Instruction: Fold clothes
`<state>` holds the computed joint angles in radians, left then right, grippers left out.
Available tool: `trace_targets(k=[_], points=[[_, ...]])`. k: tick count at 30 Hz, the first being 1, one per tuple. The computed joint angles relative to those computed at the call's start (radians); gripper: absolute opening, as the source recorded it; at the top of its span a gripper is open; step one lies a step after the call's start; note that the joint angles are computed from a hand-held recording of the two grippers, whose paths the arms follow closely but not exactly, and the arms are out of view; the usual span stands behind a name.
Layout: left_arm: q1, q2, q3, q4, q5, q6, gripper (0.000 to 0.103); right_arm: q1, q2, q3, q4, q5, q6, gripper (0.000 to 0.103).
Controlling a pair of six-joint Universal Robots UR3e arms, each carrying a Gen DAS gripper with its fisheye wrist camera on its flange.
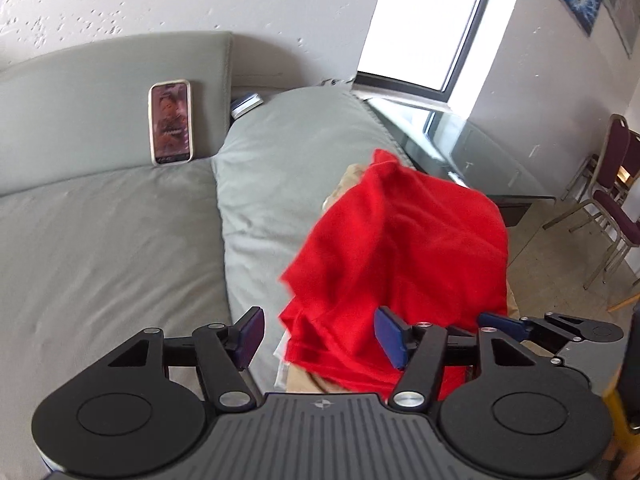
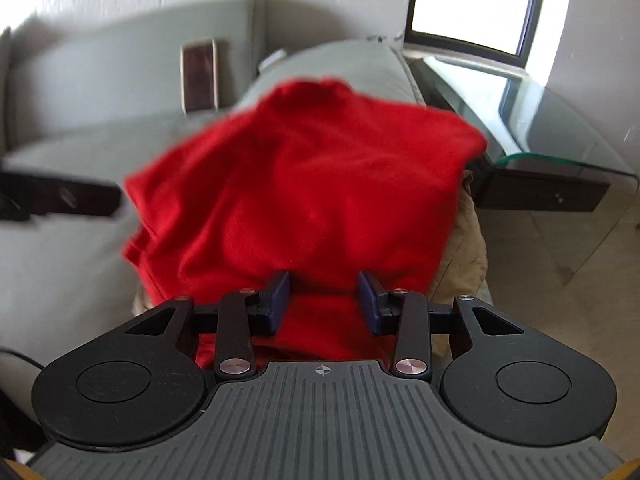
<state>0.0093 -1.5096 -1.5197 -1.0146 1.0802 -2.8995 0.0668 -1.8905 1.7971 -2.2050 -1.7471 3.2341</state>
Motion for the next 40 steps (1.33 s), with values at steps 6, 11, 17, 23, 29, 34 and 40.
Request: trace_targets(k=[6,11,17,23,29,34,40], points=[[0.1,0.139,-0.014,-0.131,-0.081,0.072,0.071,-0.003,-0.096,-0.143,0.117,0.072,0.111,0.053],[0.191,0.247,0.055,-0.332,-0.174,0.147,0.087,-0.059,-0.163,-0.383,0.352,0.229,0.229,0.077],[0.303,0.359,0.181,-0.654,-0.255,0.273,0.1,0.126,-0.057,-0.774,0.614,0.05,0.417,0.101],[0.341,0.454,0.222,-0.819,-0.264,0.327,0.101,0.503,0.221,-1.297,0.995,-0.321,0.616,0.103],[0.273,0.49,0.19,-0.809,-0.239,0.343,0.102,0.569,0.199,-1.27,1.024,-0.384,0.703,0.103],[0.215,0.492,0.159,-0.756,-0.223,0.318,0.102,0.52,0.107,-1.131,0.961,-0.357,0.712,0.103],[0.23,0.508,0.137,-0.762,-0.245,0.33,0.102,0.461,0.052,-1.048,0.926,-0.324,0.699,0.103]])
